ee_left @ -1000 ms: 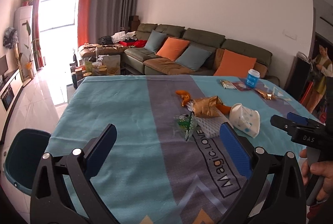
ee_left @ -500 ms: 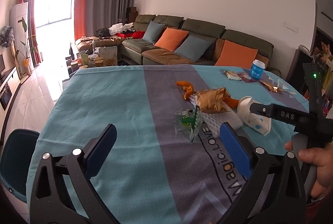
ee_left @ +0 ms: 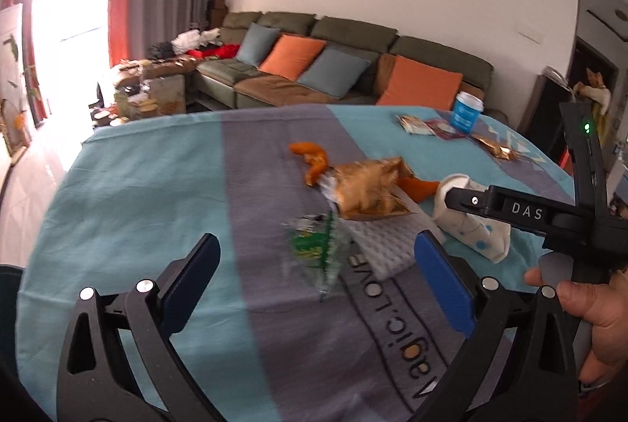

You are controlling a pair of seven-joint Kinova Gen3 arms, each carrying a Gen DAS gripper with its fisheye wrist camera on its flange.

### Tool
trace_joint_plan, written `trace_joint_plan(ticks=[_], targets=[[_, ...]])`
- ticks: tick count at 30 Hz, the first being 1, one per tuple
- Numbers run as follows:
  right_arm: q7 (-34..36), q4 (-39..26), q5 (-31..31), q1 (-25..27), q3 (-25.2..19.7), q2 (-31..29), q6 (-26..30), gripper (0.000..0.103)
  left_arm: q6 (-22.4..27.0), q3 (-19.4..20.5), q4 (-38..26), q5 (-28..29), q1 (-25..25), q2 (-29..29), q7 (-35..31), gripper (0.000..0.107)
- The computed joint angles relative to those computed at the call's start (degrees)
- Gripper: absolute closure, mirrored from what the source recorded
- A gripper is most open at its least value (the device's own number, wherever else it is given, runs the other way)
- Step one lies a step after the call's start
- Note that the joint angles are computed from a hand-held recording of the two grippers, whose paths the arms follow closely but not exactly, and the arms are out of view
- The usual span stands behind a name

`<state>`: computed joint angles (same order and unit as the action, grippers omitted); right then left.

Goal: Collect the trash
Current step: 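Grasp the green snack wrapper with the left tool while the right tool grasps the other paper cup, then carry the green wrapper and paper cup to the teal bin and release both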

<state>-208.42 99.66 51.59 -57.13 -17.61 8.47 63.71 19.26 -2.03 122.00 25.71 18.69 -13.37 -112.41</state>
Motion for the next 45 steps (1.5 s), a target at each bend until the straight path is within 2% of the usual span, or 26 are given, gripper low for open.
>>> trace_joint_plan(ticks=[2, 5, 7, 9, 11, 16, 22, 26, 31, 39, 45], targets=[[-0.9, 0.8, 0.7, -0.3, -0.1, -0.6, 0.1, 0.015, 0.8, -0.9, -0.8, 1.3, 1.0, 1.3, -1.3, 0.01], [-2.5, 1.9, 2.2, -0.9, -1.0, -1.8, 1.4, 0.015, 3.4, -0.6, -2.5, 2.6, -0.1, 3.5, -1.3, 0.013], [-2.6, 2.2, 2.8, -1.0, -1.7, -2.5, 1.9, 0.015, 5.5, -0.1, -4.1, 3.8, -1.7, 5.3, -1.2, 0.029], [-2.9, 2.4, 3.6, -1.3, -2.6, -3.1, 3.4, 0.015, 8.4, 0.0, -6.0, 4.8, -3.4, 7.4, -0.6, 0.035], [-3.1, 2.4, 4.1, -1.2, -3.1, -3.5, 4.1, 0.015, 9.5, 1.8, -6.9, 4.1, -5.5, 8.4, 0.8, 0.039], [-3.8, 3.2, 5.4, -1.0, -4.4, -4.7, 4.8, 0.015, 11.6, 4.6, -8.6, 3.4, -8.2, 10.8, 1.4, 0.068], [-3.8, 3.3, 6.7, -1.4, -5.5, -4.8, 5.2, 0.015, 11.2, 5.1, -7.4, 8.9, -10.1, 11.1, -3.2, 0.085], [-3.7, 3.0, 8.1, -2.2, -6.3, -5.2, 7.1, 0.015, 9.2, 4.4, -4.8, 11.0, -10.0, 7.5, -6.3, 0.088], [-2.9, 2.0, 10.9, -3.5, -7.0, -4.8, 8.0, 0.015, 7.9, 1.2, -2.0, 12.1, -9.0, 1.3, -7.6, 0.089], [4.0, -3.6, 15.0, -7.1, -6.4, -1.7, 10.3, 0.015, 7.5, -4.8, 0.3, 6.3, -6.9, -9.9, -3.7, 0.089], [10.5, -8.2, 16.8, -9.6, -4.6, 0.9, 8.7, 0.015, 8.9, -9.3, 1.2, 1.5, -7.0, -15.6, -0.4, 0.089]])
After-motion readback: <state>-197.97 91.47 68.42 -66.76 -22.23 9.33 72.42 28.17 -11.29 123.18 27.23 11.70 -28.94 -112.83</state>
